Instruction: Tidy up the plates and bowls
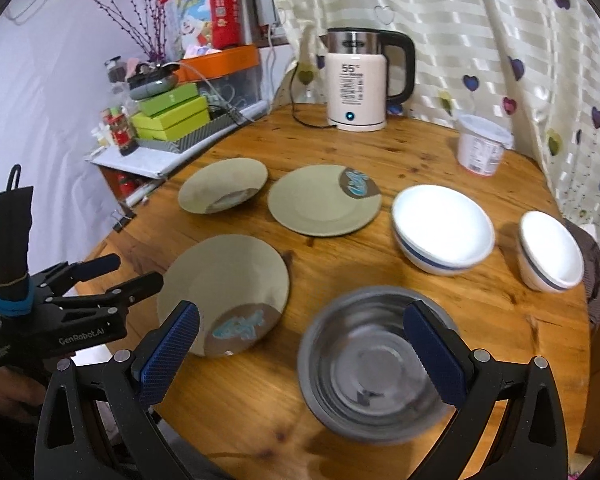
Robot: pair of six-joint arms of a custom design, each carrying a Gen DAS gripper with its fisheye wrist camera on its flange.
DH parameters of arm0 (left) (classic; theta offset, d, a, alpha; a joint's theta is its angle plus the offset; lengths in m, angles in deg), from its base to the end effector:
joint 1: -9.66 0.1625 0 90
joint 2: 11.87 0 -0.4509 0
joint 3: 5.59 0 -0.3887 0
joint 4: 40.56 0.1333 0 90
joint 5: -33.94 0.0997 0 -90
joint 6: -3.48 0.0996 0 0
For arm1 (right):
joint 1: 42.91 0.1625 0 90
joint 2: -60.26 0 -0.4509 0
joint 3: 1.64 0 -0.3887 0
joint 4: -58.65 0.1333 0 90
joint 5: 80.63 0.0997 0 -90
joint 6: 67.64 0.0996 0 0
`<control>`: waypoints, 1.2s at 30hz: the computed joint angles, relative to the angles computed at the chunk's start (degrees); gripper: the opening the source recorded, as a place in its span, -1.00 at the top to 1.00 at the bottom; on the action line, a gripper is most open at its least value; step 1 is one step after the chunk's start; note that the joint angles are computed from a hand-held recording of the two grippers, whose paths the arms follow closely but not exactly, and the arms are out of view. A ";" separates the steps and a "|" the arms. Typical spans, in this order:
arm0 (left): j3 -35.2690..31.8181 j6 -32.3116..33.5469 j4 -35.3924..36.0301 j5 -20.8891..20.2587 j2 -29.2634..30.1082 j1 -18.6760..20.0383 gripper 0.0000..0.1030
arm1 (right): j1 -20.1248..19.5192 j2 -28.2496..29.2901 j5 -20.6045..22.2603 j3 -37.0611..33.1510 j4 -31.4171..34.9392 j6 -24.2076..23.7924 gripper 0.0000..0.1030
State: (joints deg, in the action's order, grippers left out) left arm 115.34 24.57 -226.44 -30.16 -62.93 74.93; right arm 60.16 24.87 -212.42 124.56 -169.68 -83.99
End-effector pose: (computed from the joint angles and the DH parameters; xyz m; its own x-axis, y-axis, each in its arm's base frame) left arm -0.0678 -0.5699 0.1115 -0.7018 0.4825 -0.5241 0.6736 0.6888 -0.2679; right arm 0.1747 -0.4565 0.0584 -0.7606 0.1124 0.6395 -0.3823 0.7185 -0.5810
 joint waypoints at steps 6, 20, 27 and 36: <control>-3.45 0.16 0.70 1.36 1.01 0.81 -0.64 | -0.66 -1.33 3.07 -4.24 8.06 0.44 -1.00; -15.11 -2.21 8.78 1.34 4.75 4.11 -0.58 | -3.40 -1.50 7.01 -16.43 26.33 1.16 -0.71; -22.19 -4.03 13.83 0.31 7.76 5.67 -0.40 | -4.27 0.45 8.10 -24.52 35.08 0.32 -0.52; -30.00 -7.71 19.54 -2.46 11.48 8.07 -0.36 | -6.88 4.87 11.26 -36.79 47.92 1.16 -0.28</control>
